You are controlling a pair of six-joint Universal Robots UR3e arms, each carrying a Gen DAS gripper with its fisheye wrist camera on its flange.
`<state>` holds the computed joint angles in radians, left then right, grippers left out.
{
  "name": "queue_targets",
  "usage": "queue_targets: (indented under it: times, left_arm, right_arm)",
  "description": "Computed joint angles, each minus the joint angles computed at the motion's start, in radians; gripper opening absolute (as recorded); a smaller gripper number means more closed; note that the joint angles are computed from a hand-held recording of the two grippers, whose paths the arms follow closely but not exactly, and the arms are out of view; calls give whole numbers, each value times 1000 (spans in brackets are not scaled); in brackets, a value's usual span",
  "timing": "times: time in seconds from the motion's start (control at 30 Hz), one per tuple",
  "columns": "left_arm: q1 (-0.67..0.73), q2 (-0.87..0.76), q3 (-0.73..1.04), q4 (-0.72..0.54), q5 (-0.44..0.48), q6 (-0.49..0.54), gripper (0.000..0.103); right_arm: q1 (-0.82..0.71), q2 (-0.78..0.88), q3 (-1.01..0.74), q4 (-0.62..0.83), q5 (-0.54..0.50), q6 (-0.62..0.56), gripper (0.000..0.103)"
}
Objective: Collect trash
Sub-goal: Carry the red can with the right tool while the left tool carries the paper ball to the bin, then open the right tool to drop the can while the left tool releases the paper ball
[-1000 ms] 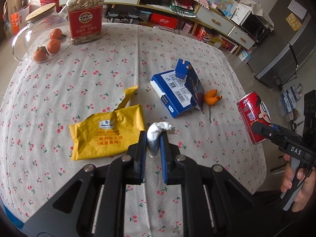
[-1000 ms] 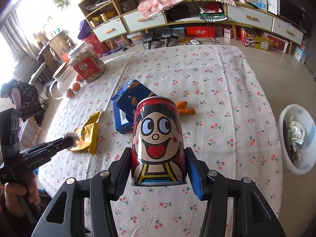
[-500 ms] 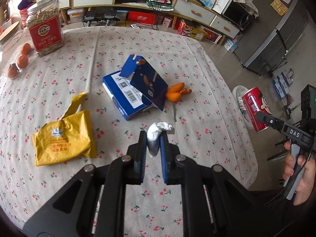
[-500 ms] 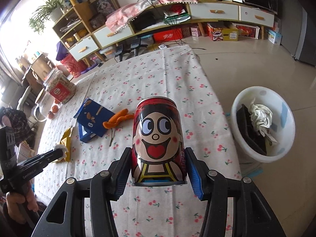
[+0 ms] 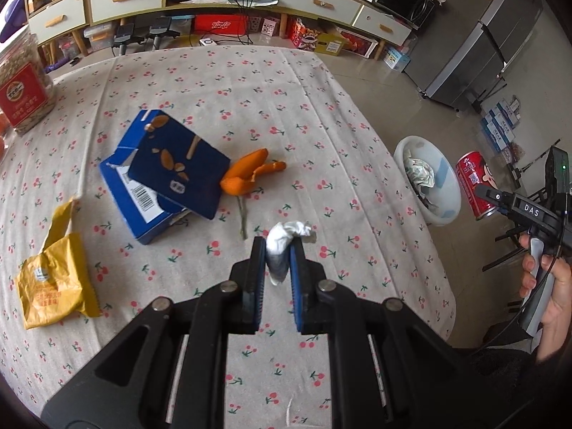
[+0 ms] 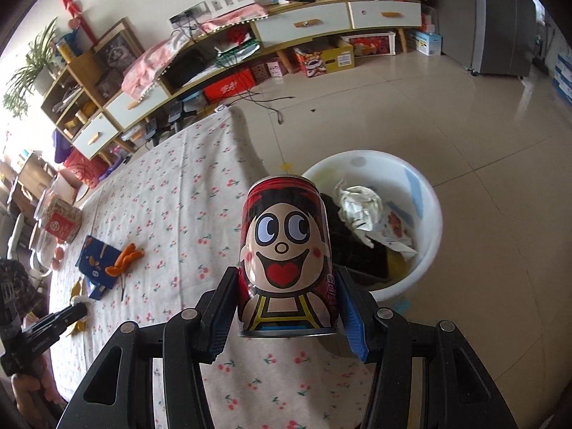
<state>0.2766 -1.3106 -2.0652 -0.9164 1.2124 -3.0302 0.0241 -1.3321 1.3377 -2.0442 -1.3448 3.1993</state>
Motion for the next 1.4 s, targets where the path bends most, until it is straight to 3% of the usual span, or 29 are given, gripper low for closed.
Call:
queue_targets:
  times: [0.3, 0.5, 0.73, 1.17, 1.4]
  left_arm:
    - [-261, -296, 248, 90, 61, -138, 14]
    - [-386, -456, 409, 123, 88, -175, 14]
    - [-462, -594, 566, 102, 95, -200, 14]
    - [-594, -893, 962, 15, 130, -230, 14]
    - [-621, -968, 1035, 37, 167, -236, 14]
  right_arm:
    - [-114, 32, 30, -37, 5, 1, 54]
    - [-154, 61, 55, -96, 40, 22, 56]
    - [-216, 14, 91, -83, 88, 46, 64]
    - [-273, -145, 198, -17, 19, -37, 68]
    - [-271, -161, 208, -31, -25, -56, 69]
